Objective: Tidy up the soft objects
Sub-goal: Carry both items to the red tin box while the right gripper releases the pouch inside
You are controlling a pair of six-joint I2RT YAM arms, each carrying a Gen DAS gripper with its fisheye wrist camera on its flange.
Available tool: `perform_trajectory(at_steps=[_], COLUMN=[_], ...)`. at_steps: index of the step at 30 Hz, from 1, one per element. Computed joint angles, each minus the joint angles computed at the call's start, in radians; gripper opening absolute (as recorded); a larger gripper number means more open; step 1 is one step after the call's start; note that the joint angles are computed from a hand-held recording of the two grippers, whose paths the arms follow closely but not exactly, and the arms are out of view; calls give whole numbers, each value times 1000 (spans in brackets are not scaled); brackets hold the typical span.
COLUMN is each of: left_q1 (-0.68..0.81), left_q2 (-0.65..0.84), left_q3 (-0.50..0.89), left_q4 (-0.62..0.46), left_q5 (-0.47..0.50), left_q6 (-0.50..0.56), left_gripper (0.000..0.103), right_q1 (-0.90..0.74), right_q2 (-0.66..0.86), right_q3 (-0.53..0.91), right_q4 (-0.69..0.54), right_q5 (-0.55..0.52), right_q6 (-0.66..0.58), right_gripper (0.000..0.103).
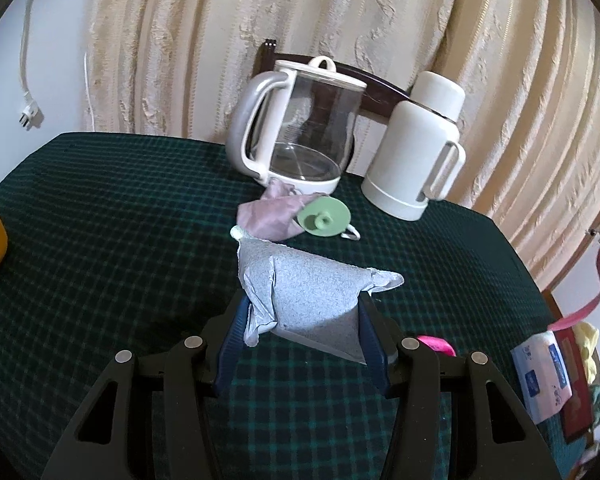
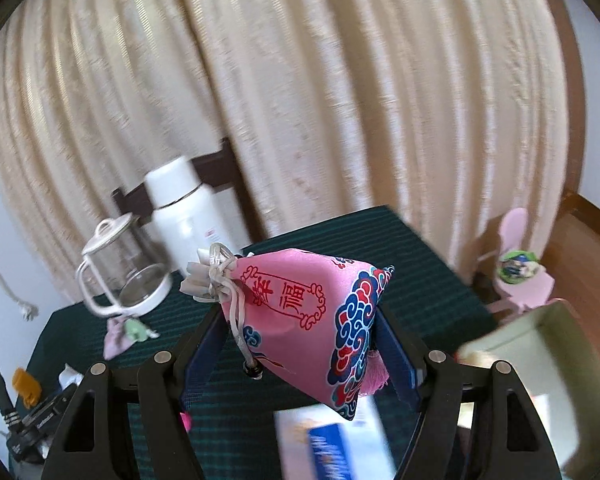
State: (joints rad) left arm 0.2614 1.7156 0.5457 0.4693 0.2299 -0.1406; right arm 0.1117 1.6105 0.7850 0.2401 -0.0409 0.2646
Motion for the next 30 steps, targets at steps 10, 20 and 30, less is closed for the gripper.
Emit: perform_trajectory(at_steps=[10, 20, 30], left_q1=[-67, -171, -315], left_q2=[-48, -107, -187], left_q3=[-22, -29, -40], left_q4=[-21, -53, -90], left_q5=[-12, -54, -132], left_q6=[-15, -36, -63], left_gripper=[53, 53, 53], right_q1=[-195, -363, -426], right_q2=[-102, -83, 46], right_q3=[-111, -147, -116], right_q4=[11, 4, -57], right_q5=[-17, -31, -13], right_q6=[17, -2, -48], right_gripper=[76, 76, 78])
